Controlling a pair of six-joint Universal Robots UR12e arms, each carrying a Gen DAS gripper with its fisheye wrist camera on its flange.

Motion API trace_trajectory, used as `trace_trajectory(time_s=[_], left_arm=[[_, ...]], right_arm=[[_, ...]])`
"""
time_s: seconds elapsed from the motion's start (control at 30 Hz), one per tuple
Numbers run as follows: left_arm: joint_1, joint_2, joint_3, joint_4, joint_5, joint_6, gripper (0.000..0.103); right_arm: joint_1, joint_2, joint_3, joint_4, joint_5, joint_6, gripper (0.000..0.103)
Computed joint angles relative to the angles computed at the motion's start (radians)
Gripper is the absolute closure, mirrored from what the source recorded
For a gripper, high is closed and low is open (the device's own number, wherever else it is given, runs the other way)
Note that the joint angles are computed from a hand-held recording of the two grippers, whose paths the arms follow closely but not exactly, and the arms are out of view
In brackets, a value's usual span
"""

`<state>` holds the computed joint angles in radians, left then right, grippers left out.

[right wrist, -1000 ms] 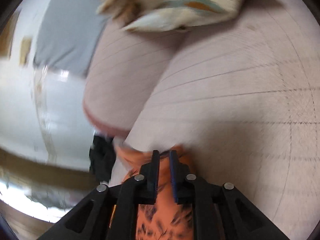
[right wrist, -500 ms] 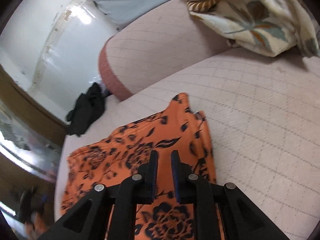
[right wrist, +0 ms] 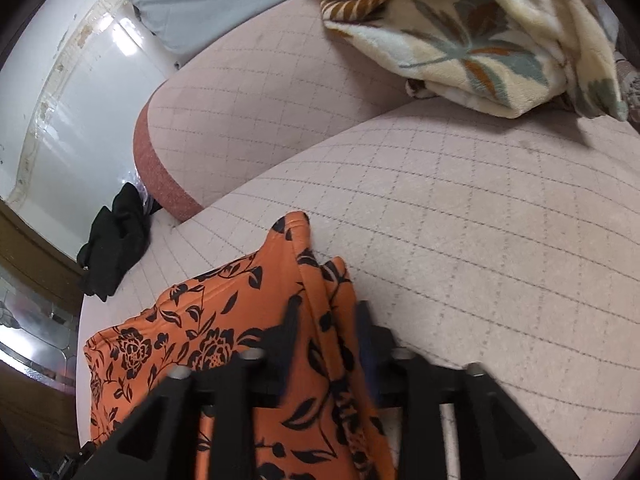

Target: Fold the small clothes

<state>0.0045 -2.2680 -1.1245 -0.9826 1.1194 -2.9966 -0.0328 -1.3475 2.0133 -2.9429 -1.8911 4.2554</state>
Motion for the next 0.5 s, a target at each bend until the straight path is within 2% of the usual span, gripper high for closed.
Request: trace_trajectory(time_s=[0.03, 0.17, 0.2, 0.27, 0.33, 0.4, 0.43, 0.5], left_arm=[[-0.005, 0.001, -0.003, 0.011, 0.011, 0.004, 0.030], [-0.019, 0.019, -0.037, 0.086, 0.082, 0.057, 0.030], [-0.021, 0.021, -0.040, 0.094, 0.093, 0.064, 0.030], [-0.025, 0.020, -0.037, 0.097, 0.107, 0.068, 0.030], [-0.021, 0.020, -0.033, 0.081, 0.101, 0.070, 0.030], [-0.022, 0.015, -0.024, 0.069, 0.105, 0.073, 0.030], [-0.024, 0.012, -0.019, 0.067, 0.110, 0.076, 0.030], [-0.028, 0.007, -0.011, 0.063, 0.122, 0.080, 0.030]], right_arm=[[0.001, -0.004, 0.009, -0.019, 0.003, 0.005, 0.033], [0.011, -0.004, 0.045, -0.152, -0.001, -0.002, 0.034], [0.011, -0.003, 0.044, -0.157, 0.002, -0.006, 0.035], [0.002, 0.001, 0.035, -0.149, 0.046, -0.020, 0.050], [-0.006, 0.007, 0.013, -0.085, 0.070, -0.035, 0.057], [-0.017, 0.018, 0.005, -0.076, 0.104, -0.039, 0.065], [-0.024, 0.022, 0.002, -0.067, 0.126, -0.033, 0.065], [-0.036, 0.029, -0.004, -0.036, 0.175, -0.028, 0.079]])
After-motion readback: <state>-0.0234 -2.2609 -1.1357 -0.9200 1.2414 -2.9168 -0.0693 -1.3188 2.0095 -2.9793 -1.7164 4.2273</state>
